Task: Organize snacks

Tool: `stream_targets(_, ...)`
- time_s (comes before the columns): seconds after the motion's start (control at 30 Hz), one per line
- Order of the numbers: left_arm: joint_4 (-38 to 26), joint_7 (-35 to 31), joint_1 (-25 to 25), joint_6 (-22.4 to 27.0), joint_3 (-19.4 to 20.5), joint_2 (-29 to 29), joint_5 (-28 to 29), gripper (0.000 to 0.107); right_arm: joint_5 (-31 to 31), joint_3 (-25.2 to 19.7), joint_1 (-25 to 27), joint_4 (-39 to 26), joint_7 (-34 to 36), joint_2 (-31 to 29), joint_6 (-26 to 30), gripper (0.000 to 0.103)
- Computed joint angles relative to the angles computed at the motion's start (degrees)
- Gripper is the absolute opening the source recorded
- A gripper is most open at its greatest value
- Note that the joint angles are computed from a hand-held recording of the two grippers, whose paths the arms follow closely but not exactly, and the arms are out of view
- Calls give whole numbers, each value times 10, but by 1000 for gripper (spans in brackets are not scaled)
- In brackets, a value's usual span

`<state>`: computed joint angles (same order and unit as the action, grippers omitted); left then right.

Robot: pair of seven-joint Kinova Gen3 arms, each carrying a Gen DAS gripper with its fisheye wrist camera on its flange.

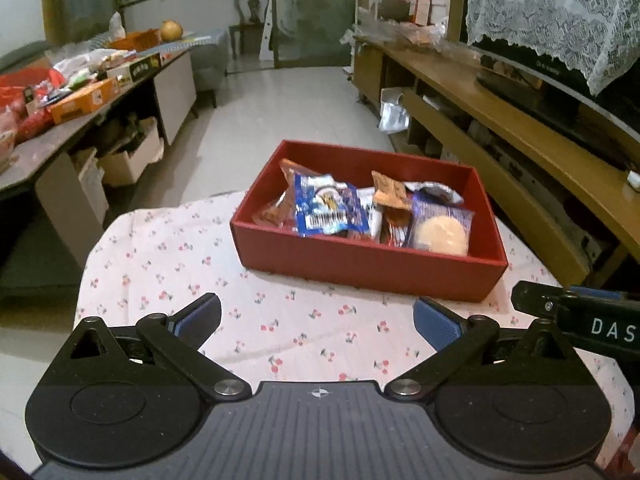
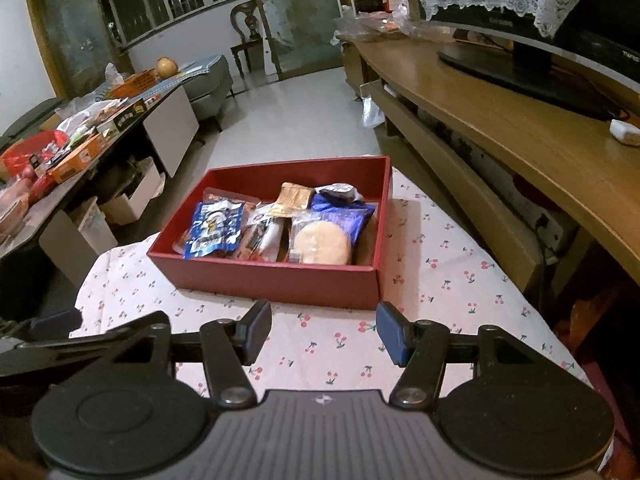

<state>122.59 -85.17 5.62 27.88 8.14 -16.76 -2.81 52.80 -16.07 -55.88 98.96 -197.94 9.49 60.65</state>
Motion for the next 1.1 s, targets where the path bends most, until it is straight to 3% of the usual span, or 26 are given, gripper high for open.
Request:
stream_targets(0.13,6,8,-5,12,7,-8,-10,103,-6,-2,-8,-7,6,6,10,64)
stream_targets(0.33,14,-31,20,28,-35,-19,33,103,-7,-7,-22,-3,-9,5,21,64)
stream_targets(1.1,40,-60,6,77,-25,-62,41,103,-43,-17,-61,-13,-11,14,66,64)
